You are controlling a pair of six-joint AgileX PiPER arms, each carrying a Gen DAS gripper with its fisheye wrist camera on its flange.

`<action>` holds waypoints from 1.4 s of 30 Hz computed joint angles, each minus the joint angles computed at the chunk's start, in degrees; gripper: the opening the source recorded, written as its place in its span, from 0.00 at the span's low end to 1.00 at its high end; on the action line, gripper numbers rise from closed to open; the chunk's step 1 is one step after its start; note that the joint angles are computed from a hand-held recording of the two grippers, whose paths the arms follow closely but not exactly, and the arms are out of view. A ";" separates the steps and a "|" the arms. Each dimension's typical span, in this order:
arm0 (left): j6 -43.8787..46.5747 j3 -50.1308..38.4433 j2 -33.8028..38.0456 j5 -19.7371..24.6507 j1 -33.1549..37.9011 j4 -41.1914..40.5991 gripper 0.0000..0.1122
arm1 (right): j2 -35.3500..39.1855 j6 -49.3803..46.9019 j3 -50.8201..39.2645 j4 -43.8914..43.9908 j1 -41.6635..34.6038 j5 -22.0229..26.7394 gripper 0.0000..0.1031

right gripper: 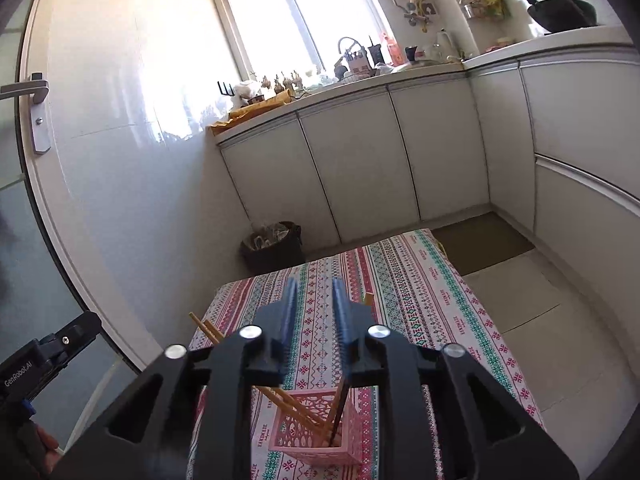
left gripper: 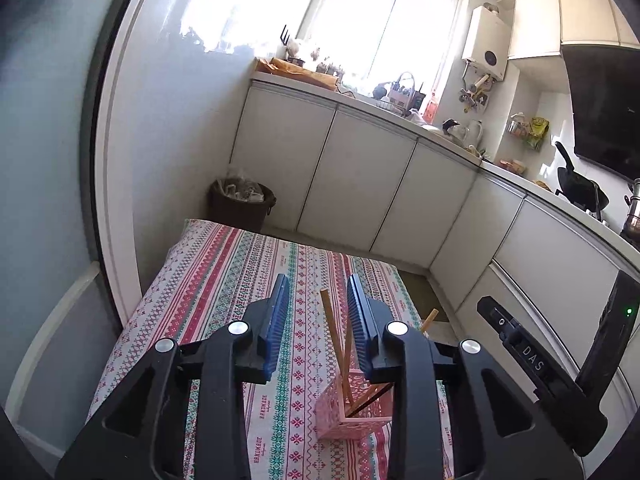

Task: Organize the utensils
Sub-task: 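Withdraw both open tools from the basket toward the remaining sticks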

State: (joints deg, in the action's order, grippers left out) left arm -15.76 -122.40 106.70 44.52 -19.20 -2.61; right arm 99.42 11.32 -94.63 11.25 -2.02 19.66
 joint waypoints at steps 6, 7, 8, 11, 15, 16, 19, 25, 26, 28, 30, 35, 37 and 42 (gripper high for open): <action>0.27 0.59 -0.37 -0.07 -1.35 0.64 0.30 | -2.64 0.26 3.25 -1.63 -0.78 -0.28 0.38; 0.16 0.87 -0.52 -0.18 -1.70 0.93 0.31 | -3.03 0.27 3.64 -1.85 -0.94 -0.23 0.38; 0.18 1.09 -0.62 -0.27 -2.00 1.10 0.34 | -3.47 0.49 4.11 -2.28 -1.03 -0.25 0.38; 0.57 2.18 -1.29 -0.67 -3.04 1.62 0.45 | -4.92 0.13 5.80 -2.35 -1.35 -0.57 0.45; -0.10 5.87 -3.55 -3.37 -4.20 3.27 0.69 | -6.50 1.34 7.54 -3.67 -1.85 -1.30 0.57; -0.52 6.62 -4.01 -3.90 -4.38 3.82 0.70 | -6.90 1.11 8.07 -3.31 -2.05 -1.51 0.61; -0.57 7.42 -4.57 -4.07 -4.70 4.31 0.71 | -8.11 0.20 9.72 -2.00 -2.63 -2.16 0.66; -0.94 7.82 -4.84 -3.87 -5.21 5.45 0.73 | -10.71 -4.26 12.86 2.13 -3.13 -3.34 0.74; -0.97 8.40 -5.17 -4.15 -5.31 5.58 0.74 | -11.25 -4.32 13.54 2.13 -3.04 -3.79 0.76; -0.65 8.80 -5.43 -4.30 -5.43 5.57 0.76 | -12.48 -4.96 15.21 2.68 -2.96 -4.97 0.85; -0.72 9.33 -5.77 -4.55 -5.73 5.97 0.80 | -13.97 -5.68 17.29 3.51 -2.98 -6.67 0.92; -0.64 10.77 -6.73 -4.94 -6.11 6.81 0.85 | -15.76 -4.49 19.16 0.20 -3.39 -6.42 0.93; -0.38 11.50 -7.15 -4.82 -6.40 7.37 0.85 | -16.95 -3.86 20.75 -0.81 -3.98 -6.50 0.93; 6.34 11.84 -6.97 -1.99 -6.79 4.01 0.85 | -20.10 -8.53 24.19 2.06 -7.32 -4.94 0.93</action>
State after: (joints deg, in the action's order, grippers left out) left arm -9.42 -110.57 99.73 42.53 -25.99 1.40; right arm 79.32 2.79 -70.43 13.32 -9.34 14.71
